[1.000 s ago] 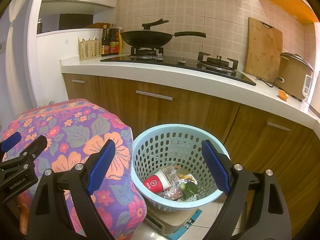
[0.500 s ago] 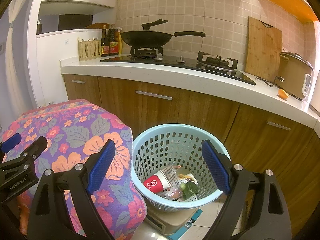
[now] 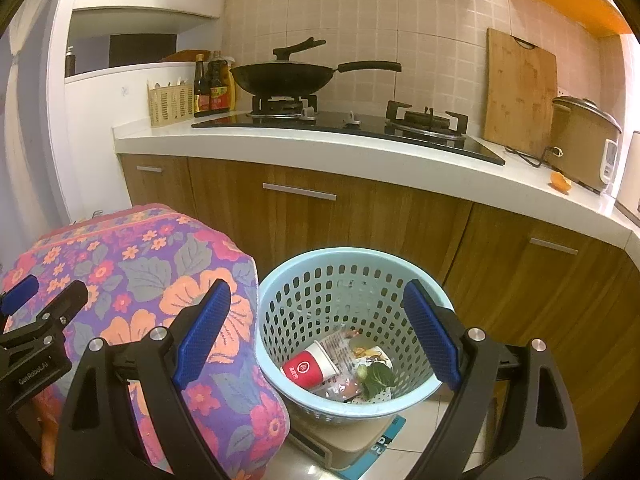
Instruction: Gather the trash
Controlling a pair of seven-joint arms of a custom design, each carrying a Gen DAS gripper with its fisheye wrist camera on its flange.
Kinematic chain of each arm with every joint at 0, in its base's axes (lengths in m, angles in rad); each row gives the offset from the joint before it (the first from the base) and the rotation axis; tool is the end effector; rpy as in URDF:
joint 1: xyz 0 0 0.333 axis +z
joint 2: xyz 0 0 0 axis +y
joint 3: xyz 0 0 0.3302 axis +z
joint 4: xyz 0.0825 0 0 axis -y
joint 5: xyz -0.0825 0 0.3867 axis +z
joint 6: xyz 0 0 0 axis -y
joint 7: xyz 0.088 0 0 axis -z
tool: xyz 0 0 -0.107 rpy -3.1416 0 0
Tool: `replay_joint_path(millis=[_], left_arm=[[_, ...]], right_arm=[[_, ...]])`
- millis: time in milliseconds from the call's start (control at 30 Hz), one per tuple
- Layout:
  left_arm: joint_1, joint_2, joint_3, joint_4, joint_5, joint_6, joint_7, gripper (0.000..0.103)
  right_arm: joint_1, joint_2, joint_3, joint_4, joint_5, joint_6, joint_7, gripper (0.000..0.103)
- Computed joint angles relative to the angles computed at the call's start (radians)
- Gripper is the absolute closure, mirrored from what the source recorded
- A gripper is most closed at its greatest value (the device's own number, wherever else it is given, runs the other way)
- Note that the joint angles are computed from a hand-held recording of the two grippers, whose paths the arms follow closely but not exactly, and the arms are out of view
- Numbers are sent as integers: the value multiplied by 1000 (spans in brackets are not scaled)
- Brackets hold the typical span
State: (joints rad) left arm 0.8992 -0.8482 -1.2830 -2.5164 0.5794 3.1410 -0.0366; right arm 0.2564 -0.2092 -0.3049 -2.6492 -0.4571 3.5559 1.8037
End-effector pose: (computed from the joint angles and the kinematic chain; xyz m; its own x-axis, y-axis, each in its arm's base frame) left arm 0.4138 -0.2688 0.4184 0.2798 -0.9540 0.1075 -0.3698 -0.2104 -0.9050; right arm 0.4525 0.0280 0.4538 0.2028 -0.9790 0.0211 -0.4489 -0.1121 -0.8865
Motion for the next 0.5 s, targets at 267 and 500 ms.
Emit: replay_joint_path(millis=[267,500], left_arm=[[-4,19,4,7,7,-22,5,8],[-5,23,4,10,14,-29,3,8]], right_arm=[[2,-5,0,-6,1,-1,-1,19],[4,-3,-5,-4,-4,-2,2,19]])
